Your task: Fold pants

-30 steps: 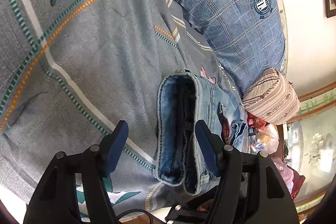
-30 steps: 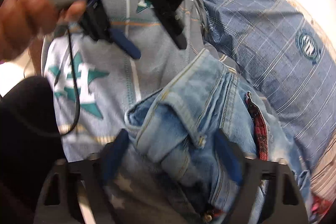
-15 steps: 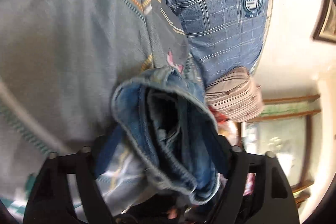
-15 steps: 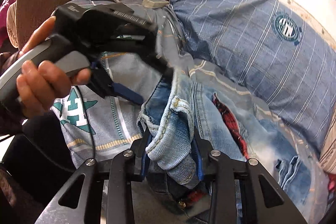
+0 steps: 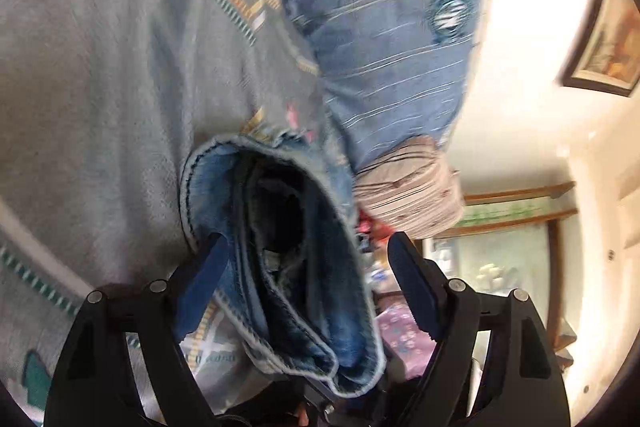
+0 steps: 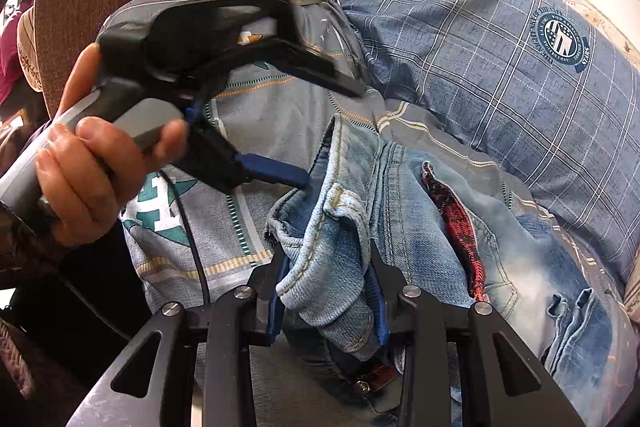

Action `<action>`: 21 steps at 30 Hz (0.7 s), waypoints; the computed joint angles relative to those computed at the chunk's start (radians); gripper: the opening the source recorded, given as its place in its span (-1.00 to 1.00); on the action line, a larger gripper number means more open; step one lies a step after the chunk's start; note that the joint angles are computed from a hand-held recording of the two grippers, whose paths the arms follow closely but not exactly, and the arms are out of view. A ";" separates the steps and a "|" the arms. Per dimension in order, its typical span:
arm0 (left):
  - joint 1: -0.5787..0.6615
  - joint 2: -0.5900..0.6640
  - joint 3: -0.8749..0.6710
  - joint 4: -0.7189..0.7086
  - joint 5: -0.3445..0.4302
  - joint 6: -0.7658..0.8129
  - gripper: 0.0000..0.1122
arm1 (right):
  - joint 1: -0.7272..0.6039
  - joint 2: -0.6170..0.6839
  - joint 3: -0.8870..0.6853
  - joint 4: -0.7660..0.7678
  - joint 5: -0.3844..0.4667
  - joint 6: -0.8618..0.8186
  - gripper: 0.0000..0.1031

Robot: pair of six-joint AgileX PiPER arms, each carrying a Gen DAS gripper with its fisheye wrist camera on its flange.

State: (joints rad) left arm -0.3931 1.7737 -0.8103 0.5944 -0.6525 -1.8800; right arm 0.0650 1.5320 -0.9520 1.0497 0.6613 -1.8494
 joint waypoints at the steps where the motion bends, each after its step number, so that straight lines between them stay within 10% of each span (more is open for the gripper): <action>1: -0.001 0.002 -0.028 0.048 0.040 -0.046 0.46 | 0.000 0.001 0.000 -0.001 -0.001 0.001 -0.33; 7: -0.043 -0.135 0.066 -0.062 0.174 0.041 0.47 | -0.002 -0.003 0.005 0.008 -0.004 -0.017 -0.33; 21: -0.011 -0.042 0.053 -0.046 0.007 0.058 0.47 | -0.028 -0.003 -0.008 0.007 0.037 -0.005 -0.33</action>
